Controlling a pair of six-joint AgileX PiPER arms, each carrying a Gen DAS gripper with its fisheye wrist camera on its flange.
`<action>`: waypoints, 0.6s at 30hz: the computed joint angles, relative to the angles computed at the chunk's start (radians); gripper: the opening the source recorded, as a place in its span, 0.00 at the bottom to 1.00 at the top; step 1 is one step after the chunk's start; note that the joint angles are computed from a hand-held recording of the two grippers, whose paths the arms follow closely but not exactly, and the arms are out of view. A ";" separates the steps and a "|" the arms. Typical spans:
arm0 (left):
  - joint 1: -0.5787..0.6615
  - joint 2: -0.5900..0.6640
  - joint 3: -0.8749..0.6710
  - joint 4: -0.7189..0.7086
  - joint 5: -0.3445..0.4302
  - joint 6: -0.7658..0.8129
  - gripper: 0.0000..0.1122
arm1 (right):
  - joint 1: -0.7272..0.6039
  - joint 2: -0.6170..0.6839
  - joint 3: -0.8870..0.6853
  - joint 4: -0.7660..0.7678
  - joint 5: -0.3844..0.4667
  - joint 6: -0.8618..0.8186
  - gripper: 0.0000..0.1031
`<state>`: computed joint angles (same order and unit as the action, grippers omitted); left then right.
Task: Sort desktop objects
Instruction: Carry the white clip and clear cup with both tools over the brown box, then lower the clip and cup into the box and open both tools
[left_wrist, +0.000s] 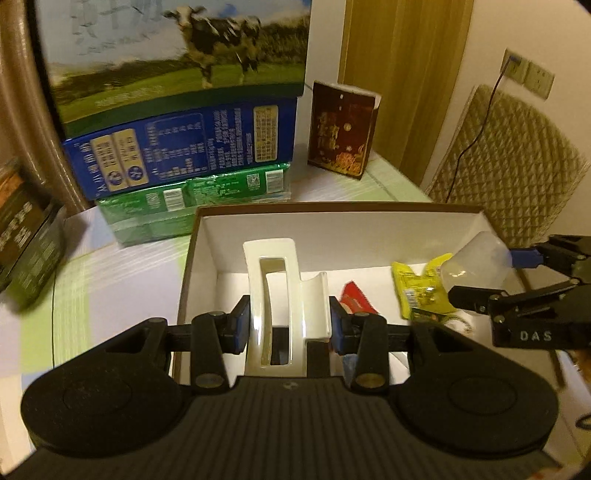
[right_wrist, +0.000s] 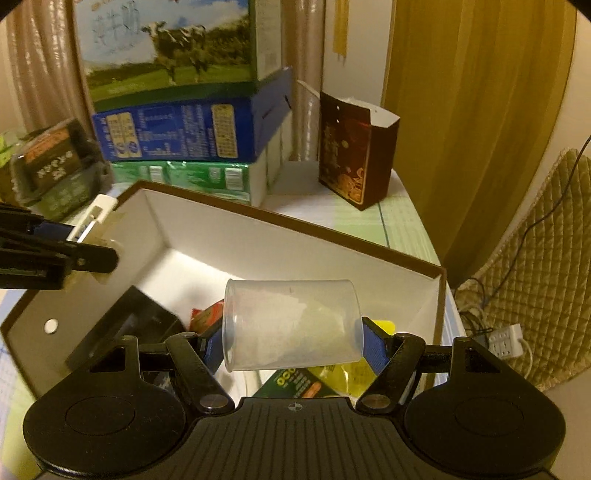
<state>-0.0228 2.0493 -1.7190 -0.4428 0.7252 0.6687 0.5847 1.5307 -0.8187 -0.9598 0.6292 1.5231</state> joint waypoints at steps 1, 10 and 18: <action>-0.011 0.033 -0.042 0.024 0.008 -0.021 0.32 | -0.008 0.010 -0.005 -0.002 -0.008 -0.001 0.67; -0.058 0.237 -0.316 0.143 0.103 -0.133 0.32 | -0.066 0.076 -0.052 -0.008 -0.060 -0.025 0.67; -0.081 0.332 -0.440 0.200 0.152 -0.181 0.32 | -0.099 0.109 -0.066 0.003 -0.098 -0.045 0.67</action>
<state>-0.1038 2.3815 -2.1586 -0.2428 0.8775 0.4877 0.4856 1.6397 -0.8851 -0.9571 0.5314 1.4781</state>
